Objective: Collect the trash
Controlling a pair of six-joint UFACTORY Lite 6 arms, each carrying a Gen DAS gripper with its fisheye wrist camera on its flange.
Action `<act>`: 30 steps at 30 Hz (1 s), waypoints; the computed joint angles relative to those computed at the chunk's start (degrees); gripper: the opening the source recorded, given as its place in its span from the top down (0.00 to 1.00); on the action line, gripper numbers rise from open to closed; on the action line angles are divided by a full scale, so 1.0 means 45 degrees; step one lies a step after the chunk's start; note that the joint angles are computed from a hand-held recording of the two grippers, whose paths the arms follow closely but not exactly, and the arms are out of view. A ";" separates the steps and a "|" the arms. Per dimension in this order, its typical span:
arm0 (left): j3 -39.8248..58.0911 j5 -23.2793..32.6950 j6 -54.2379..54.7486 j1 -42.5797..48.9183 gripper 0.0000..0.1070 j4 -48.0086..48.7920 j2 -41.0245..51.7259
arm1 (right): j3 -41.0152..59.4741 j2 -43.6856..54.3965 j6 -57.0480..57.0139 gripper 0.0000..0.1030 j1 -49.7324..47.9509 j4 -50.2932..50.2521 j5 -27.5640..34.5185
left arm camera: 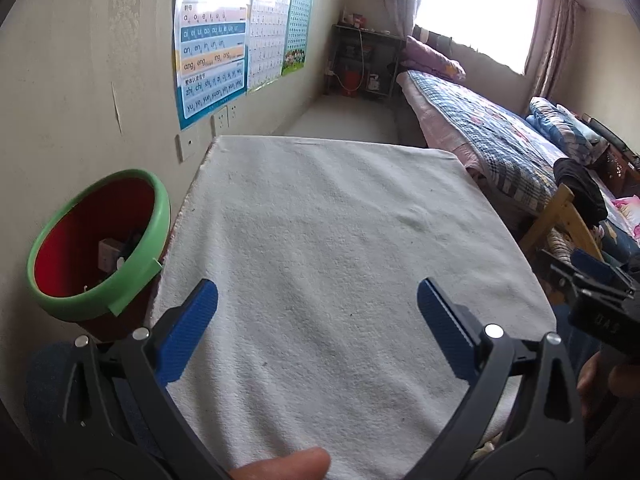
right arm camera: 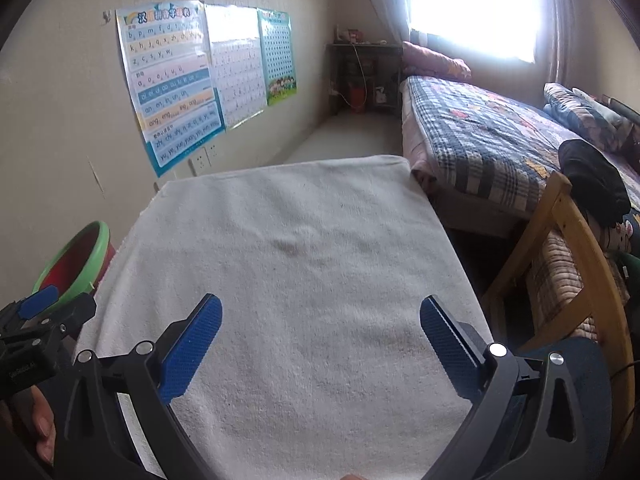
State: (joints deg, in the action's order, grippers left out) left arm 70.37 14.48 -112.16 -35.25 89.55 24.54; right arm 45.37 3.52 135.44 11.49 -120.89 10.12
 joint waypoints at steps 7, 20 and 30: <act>0.0264 -0.0082 -0.0484 -0.0014 0.09 0.0582 0.0437 | -0.0329 -0.0380 0.0311 0.07 0.0462 -0.0444 0.0754; 0.0344 0.0351 -0.0598 -0.0204 0.09 0.0563 0.0564 | -0.0386 -0.0317 0.0125 0.07 0.0503 -0.0158 0.1184; 0.0405 0.0424 -0.0893 -0.0173 0.09 0.0929 0.0569 | -0.0284 -0.0083 -0.0146 0.07 0.0538 0.0106 0.1204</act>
State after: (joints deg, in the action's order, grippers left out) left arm 72.20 16.38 -116.18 -36.03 93.73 27.10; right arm 44.09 3.15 134.78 13.91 -120.42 15.54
